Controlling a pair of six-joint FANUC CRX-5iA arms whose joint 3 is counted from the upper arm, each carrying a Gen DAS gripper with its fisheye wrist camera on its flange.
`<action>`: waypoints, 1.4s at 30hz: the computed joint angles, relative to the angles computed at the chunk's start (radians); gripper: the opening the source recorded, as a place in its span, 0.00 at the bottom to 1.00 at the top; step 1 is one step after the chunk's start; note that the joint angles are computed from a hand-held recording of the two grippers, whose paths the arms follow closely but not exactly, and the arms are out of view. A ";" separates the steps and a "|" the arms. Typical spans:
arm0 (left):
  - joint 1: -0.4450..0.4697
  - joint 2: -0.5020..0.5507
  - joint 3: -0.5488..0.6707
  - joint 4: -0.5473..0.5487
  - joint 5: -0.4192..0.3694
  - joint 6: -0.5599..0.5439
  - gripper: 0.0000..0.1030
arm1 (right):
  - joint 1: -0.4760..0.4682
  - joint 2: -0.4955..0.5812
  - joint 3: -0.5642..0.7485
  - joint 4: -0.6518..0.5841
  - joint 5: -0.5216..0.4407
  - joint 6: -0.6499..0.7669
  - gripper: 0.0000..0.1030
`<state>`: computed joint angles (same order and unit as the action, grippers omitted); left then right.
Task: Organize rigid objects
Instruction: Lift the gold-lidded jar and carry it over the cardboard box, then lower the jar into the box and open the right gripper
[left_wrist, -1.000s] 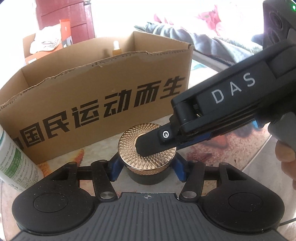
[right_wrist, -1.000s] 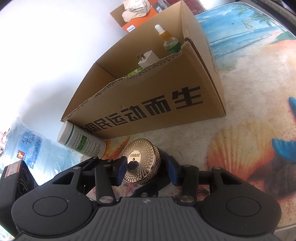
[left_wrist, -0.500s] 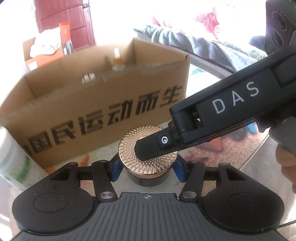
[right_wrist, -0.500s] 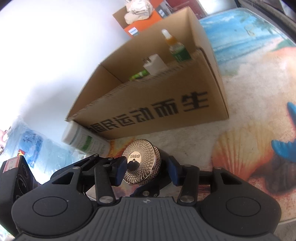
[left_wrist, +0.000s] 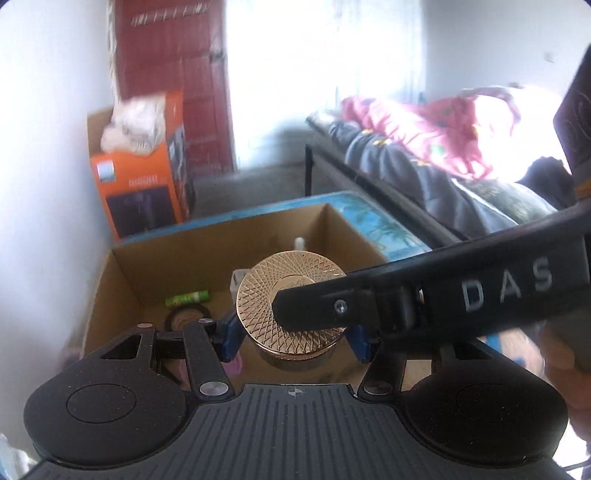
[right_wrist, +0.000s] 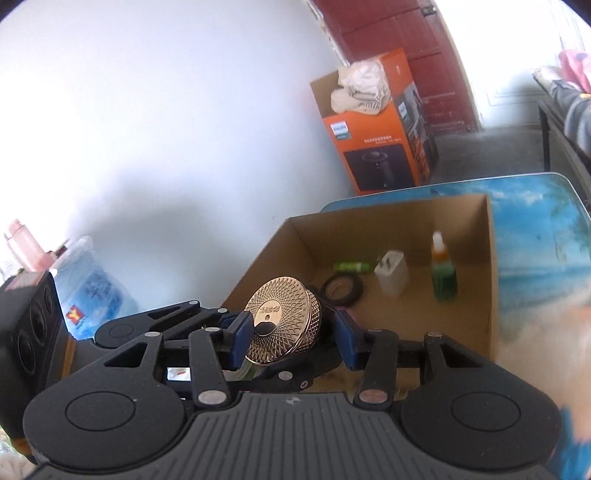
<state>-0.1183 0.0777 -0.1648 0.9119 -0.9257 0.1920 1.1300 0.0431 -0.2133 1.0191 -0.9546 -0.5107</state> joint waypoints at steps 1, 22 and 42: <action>-0.009 0.043 0.062 -0.047 -0.020 0.063 0.54 | -0.027 0.000 0.014 -0.047 0.023 0.043 0.50; -0.099 0.556 0.809 -0.515 -0.495 0.732 0.54 | -0.373 0.148 0.271 -0.869 0.139 0.730 0.51; -0.007 0.295 0.399 -0.230 -0.272 0.397 0.69 | -0.197 -0.012 0.045 -0.350 0.124 0.281 0.53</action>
